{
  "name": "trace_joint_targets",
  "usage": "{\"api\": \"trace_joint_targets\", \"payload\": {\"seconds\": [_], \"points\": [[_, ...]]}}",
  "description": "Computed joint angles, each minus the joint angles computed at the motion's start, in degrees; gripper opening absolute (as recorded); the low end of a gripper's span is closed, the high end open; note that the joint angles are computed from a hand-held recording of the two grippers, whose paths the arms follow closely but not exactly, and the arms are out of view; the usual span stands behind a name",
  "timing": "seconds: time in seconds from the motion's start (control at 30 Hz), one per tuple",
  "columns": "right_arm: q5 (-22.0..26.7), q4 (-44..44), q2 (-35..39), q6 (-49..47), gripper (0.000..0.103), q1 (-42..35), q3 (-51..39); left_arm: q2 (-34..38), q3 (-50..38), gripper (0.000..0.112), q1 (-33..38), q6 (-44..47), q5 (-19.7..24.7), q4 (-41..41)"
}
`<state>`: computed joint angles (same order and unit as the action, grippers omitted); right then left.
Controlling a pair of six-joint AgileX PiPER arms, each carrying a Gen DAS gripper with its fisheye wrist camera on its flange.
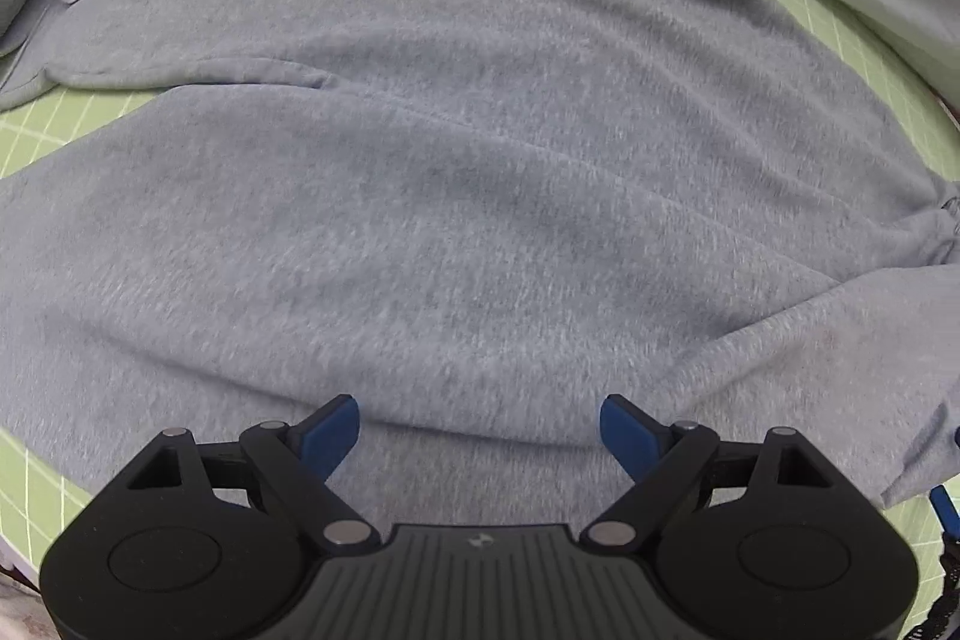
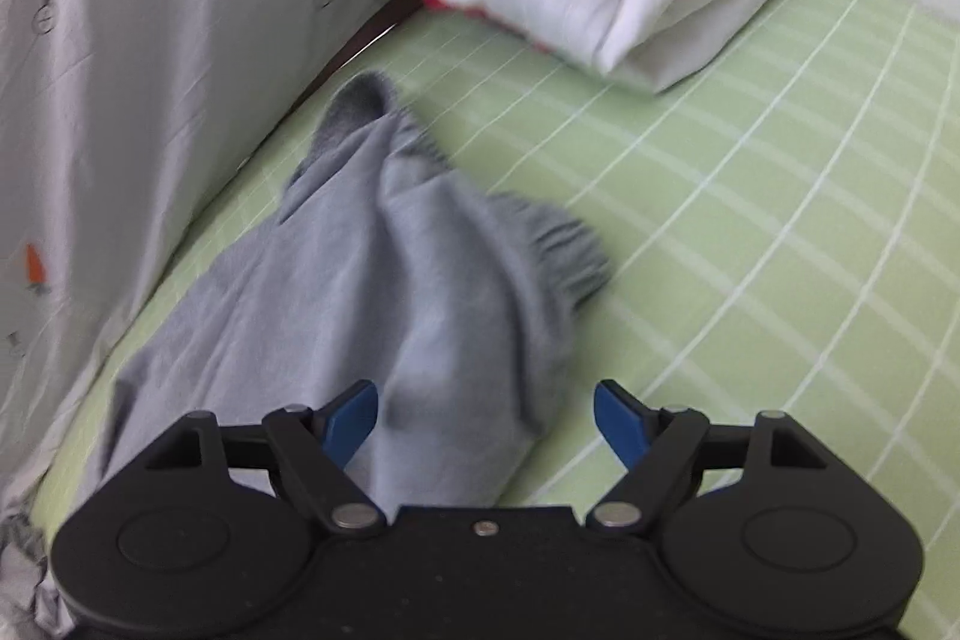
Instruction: Fold clothes
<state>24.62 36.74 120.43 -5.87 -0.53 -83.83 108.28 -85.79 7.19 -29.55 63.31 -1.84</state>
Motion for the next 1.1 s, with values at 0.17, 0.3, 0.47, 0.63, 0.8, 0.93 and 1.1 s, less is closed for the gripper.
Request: {"api": "trace_joint_targets", "payload": {"seconds": [0.17,0.3,0.47,0.63,0.8,0.93,1.1], "points": [[8.57,4.71,2.63,-15.50,0.002,-0.87,-4.62,-4.94,7.25,0.088,1.64,-3.30,-5.01,-0.88],[-2.28,-3.35,-6.39,-12.88,0.001,0.34,1.08,-13.40,18.18,0.088,5.42,-4.64,-8.64,-1.49],[-4.16,-29.82,-7.64,7.96,0.005,0.97,1.49,-18.76,28.81,0.088,14.00,-2.93,-11.68,-5.32],[-8.23,-35.52,-12.32,21.11,0.098,3.57,10.62,-21.05,34.36,0.088,23.47,3.59,-12.85,-10.09],[-7.85,-11.88,-12.07,11.84,0.103,5.31,14.89,-20.36,35.98,0.088,30.17,8.04,-14.97,-14.83],[-7.67,-11.37,-13.07,9.42,0.103,7.92,17.00,-20.46,36.81,0.087,33.69,10.57,-17.97,-18.29],[-6.59,-13.44,-11.86,12.90,0.103,9.55,16.39,-19.69,36.62,0.087,34.93,11.32,-19.58,-19.58]]}}
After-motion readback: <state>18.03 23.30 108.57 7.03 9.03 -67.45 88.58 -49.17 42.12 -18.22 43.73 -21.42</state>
